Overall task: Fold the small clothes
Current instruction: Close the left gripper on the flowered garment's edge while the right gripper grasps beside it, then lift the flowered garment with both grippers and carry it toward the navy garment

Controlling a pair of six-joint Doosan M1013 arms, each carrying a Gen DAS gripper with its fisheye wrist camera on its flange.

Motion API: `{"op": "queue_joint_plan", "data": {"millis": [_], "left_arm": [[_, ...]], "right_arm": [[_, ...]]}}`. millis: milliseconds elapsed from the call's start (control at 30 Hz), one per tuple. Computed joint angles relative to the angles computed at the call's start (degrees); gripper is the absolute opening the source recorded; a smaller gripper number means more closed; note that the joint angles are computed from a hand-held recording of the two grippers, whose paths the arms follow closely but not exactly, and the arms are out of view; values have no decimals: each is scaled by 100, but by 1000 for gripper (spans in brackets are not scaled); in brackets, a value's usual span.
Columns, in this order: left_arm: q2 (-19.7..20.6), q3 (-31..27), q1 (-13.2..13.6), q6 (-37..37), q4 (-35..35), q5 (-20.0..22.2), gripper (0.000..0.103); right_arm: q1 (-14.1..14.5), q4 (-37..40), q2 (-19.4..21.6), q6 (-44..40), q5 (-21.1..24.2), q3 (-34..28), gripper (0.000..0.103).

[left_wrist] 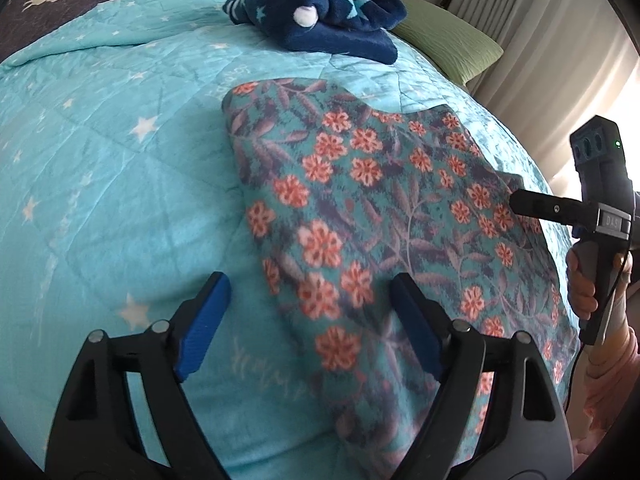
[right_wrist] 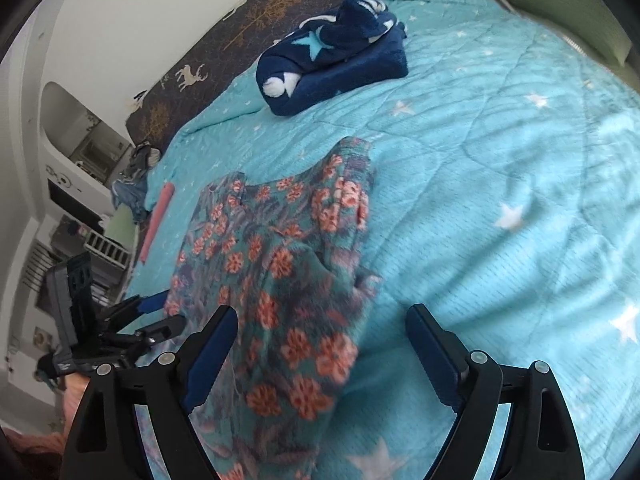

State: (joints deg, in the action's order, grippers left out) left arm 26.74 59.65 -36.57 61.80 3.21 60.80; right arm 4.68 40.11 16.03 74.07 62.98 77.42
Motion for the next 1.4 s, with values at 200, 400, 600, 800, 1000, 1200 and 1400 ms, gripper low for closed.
{"op": "queue_joint_plan", "data": {"millis": [200,400,600,800,1000,1200,1400], "left_arm": [[90,-83,238,276,-706,-305,83],[260,-308,400,586,-1350,-369,67],[383,-376,526,538,-1771,-477,35],[292,-209,544,109,-1777,-806,12],[38,-179,200,-244,-481,-1135,11],[-355,24,-89,-735,600,-1547,11],[-643,129,-296,-1070,1289,-1844,11]], "right_arm": [[-63,540,216,-187,301,-204,89],[-16,834,409,-683,541,-421,79],[54,1154,639,-942,718,-593,45],[37,1393,782,-576,899,-676,18],[151,1158,436,-709,283,-490,17],[137,1519,1,-1186,-92,-250,16],[120,1754,-485,-1785,-533,-1,16]]}}
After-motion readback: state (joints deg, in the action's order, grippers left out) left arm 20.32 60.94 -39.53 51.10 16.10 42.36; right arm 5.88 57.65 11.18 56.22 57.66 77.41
